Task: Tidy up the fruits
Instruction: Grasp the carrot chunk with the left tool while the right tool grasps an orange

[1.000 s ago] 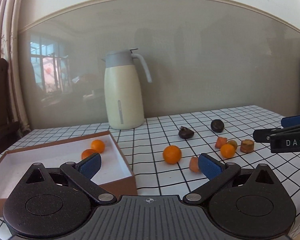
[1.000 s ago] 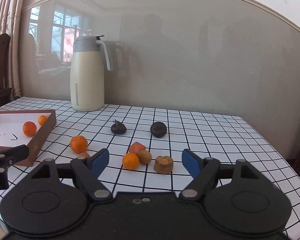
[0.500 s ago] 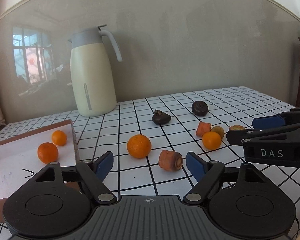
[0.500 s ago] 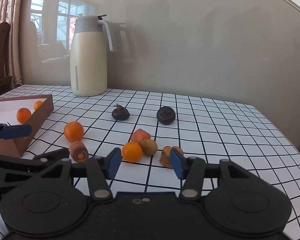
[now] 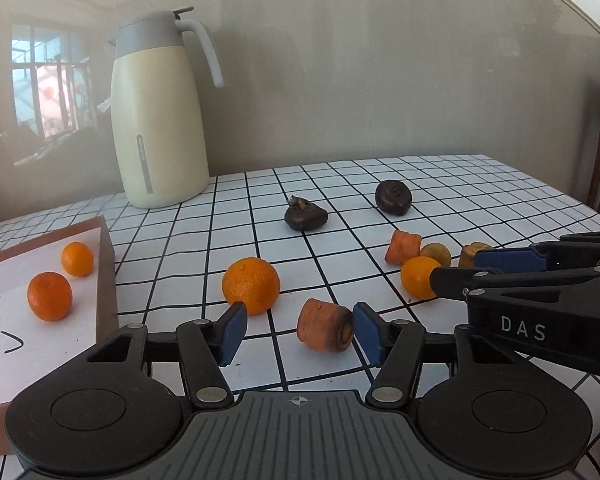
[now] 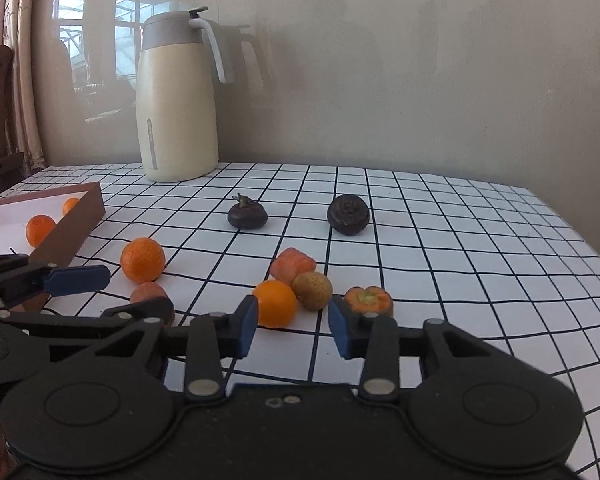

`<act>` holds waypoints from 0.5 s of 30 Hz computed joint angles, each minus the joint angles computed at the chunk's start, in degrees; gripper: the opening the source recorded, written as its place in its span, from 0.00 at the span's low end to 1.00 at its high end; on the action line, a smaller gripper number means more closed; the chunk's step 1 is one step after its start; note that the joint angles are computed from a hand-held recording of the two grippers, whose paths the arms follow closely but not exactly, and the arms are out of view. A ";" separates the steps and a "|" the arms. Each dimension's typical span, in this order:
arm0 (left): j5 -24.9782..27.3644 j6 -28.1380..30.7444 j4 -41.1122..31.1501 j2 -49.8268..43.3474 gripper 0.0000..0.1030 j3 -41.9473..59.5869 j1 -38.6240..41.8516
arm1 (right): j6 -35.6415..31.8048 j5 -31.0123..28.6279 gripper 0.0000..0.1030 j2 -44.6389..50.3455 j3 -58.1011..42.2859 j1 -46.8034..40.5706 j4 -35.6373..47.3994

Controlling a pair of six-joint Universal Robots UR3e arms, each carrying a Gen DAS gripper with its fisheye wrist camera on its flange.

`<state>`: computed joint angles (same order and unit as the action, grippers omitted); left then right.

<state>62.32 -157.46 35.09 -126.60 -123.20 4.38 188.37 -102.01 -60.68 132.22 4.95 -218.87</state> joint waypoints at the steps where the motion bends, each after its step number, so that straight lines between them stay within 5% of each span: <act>1: 0.10 -0.10 -0.38 0.00 0.55 0.33 -0.18 | 0.29 0.80 0.24 0.00 -0.20 -0.37 0.28; 15: -1.74 1.32 -10.47 0.01 0.31 5.19 -0.27 | 7.33 10.96 0.22 0.25 -3.70 -5.17 5.97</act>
